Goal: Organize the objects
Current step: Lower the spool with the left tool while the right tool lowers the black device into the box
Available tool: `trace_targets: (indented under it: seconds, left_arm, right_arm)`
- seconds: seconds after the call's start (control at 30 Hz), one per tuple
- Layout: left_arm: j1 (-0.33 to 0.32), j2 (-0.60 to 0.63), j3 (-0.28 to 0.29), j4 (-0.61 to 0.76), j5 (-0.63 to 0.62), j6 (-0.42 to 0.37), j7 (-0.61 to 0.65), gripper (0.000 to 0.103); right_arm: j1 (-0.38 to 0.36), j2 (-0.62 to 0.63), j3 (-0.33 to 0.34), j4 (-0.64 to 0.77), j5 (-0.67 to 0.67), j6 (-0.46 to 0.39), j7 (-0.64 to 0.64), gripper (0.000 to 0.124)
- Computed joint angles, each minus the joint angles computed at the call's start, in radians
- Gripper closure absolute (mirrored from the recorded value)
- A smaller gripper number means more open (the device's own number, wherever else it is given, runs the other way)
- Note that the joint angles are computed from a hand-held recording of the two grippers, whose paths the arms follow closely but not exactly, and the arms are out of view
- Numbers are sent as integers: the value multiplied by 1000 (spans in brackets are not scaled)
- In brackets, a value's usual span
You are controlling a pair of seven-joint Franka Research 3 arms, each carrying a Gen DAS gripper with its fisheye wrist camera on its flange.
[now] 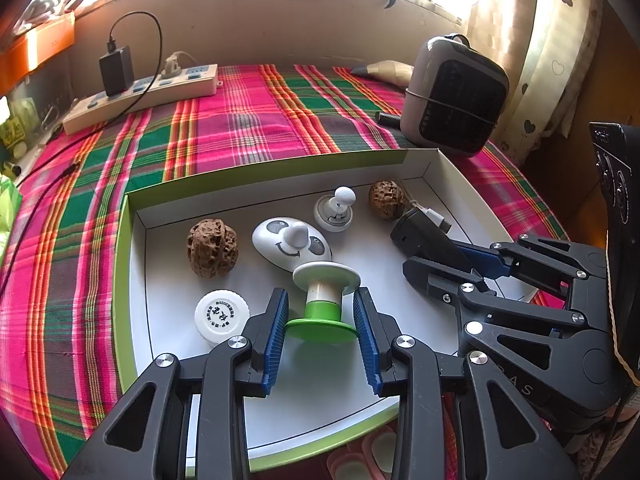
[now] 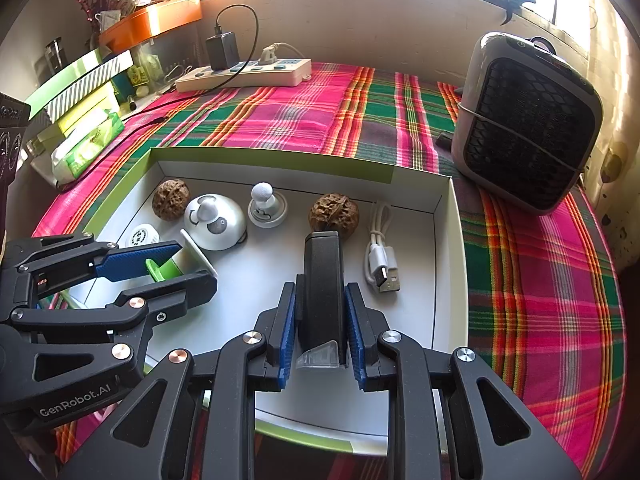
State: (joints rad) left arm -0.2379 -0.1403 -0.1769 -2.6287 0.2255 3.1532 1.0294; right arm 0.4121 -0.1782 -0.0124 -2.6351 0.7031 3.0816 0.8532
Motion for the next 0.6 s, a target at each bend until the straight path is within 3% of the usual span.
trace_targets:
  seconds: [0.4, 0.5, 0.6]
  left_arm:
    - [-5, -5, 5, -6, -15, 0, -2, 70]
    - [-38, -8, 34, -12, -46, 7, 20, 67]
    - [-8, -18, 5, -18, -28, 6, -4, 65]
  right_arm:
    - [-9, -13, 6, -12, -32, 12, 39, 99]
    - [-26, -22, 23, -24, -73, 17, 73, 95]
    - [-66, -30, 56, -37, -151, 22, 146, 90]
